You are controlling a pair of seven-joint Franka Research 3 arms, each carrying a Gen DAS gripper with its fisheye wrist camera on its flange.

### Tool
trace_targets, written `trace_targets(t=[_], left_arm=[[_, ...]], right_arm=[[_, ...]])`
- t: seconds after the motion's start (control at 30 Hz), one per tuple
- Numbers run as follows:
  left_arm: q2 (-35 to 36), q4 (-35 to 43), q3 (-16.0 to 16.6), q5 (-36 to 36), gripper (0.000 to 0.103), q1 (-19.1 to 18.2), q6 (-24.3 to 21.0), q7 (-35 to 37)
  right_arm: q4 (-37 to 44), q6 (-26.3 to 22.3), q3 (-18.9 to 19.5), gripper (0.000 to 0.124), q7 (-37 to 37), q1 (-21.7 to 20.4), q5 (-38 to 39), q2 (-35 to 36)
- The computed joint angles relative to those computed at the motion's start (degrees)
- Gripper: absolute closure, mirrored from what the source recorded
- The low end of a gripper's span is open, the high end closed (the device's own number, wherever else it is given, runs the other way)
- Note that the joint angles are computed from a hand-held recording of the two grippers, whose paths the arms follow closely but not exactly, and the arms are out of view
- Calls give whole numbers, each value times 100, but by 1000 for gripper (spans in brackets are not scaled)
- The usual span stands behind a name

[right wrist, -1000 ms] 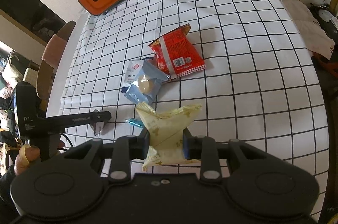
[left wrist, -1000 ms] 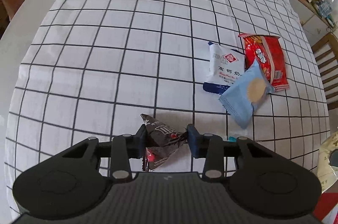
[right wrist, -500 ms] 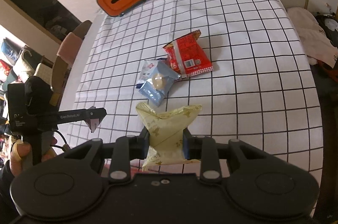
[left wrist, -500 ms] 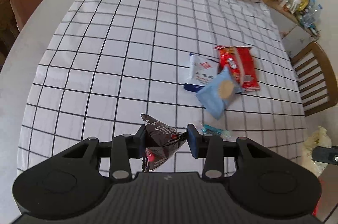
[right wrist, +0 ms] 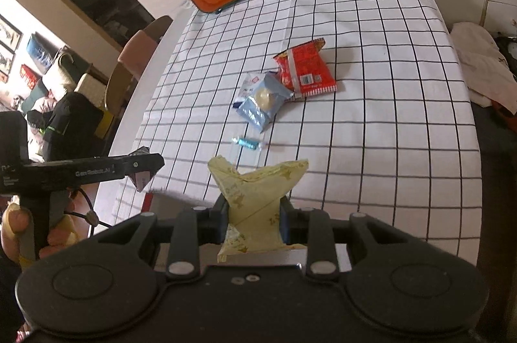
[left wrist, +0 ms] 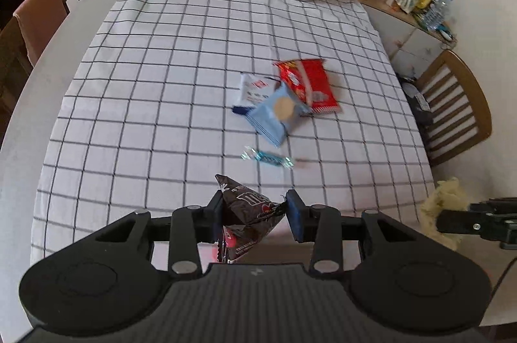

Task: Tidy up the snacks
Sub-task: 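Lift and carry the chocolate wrapper with the left tool while the right carries the cream bag to the box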

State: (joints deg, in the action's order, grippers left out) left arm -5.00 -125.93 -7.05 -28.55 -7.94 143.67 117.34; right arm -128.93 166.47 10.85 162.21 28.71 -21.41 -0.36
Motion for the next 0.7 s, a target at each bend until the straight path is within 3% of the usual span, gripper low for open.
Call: trace_targets(t=[0.5,0.7], left_arm=[[-1137,-1235,30,689,65,-562,-221,-413],[-1242,-1525,-19,1067,65,-757,-139,-710]], right_arm=[[-348,-230,264,95,-903,316,676,-12],[-63,-869,237,95,-901,588,298,278]])
